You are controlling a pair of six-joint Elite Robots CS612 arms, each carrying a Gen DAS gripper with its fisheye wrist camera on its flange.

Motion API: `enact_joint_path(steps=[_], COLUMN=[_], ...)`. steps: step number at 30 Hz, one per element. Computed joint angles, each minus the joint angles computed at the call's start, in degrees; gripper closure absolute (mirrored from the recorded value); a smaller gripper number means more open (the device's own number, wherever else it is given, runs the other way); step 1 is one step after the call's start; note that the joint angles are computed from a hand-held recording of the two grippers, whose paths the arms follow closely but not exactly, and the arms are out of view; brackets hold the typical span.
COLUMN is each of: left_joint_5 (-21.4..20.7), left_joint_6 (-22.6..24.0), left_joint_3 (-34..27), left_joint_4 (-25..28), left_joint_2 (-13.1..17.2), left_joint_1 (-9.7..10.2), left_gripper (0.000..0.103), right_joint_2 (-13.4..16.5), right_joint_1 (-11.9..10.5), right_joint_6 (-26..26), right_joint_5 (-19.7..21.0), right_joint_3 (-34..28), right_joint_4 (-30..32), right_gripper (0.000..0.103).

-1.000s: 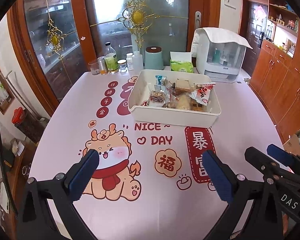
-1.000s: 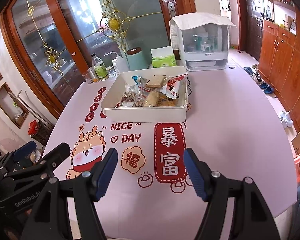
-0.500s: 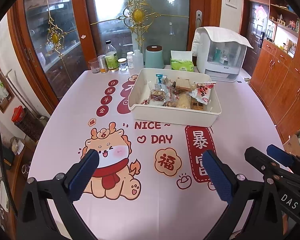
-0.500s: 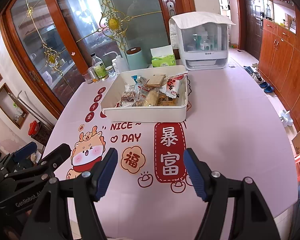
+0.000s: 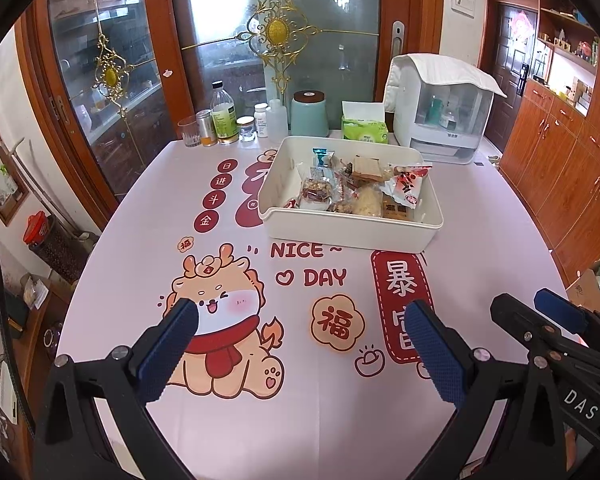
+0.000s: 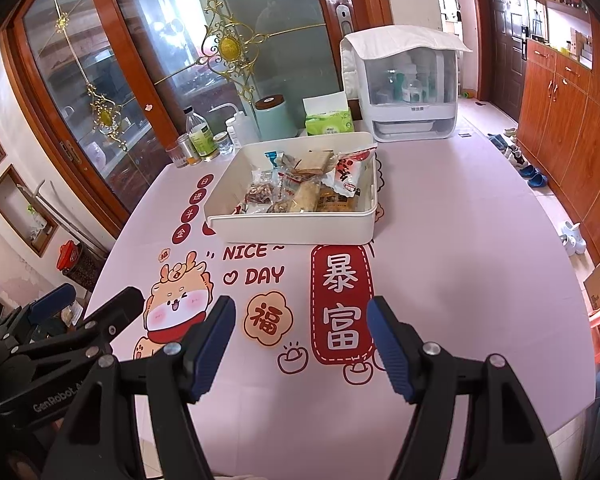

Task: Organize snacks

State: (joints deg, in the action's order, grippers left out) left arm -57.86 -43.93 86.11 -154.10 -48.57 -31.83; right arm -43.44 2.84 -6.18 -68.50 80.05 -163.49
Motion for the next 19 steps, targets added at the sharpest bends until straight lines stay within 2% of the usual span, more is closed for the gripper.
enact_joint_path(steps=[19], left_joint_5=[0.3], left_joint_6=[-0.6], left_joint_3=[0.7], left_joint_4=[-0.2], left_joint_2=[-0.2], left_joint_1=[-0.07], left_gripper=[0.001], right_joint_2=[-0.2], right_joint_1=[0.2], right_joint_6=[0.0], right_joint_5=[0.2], right_joint_3=[0.3], right_joint_4=[0.0], right_gripper=[0.034])
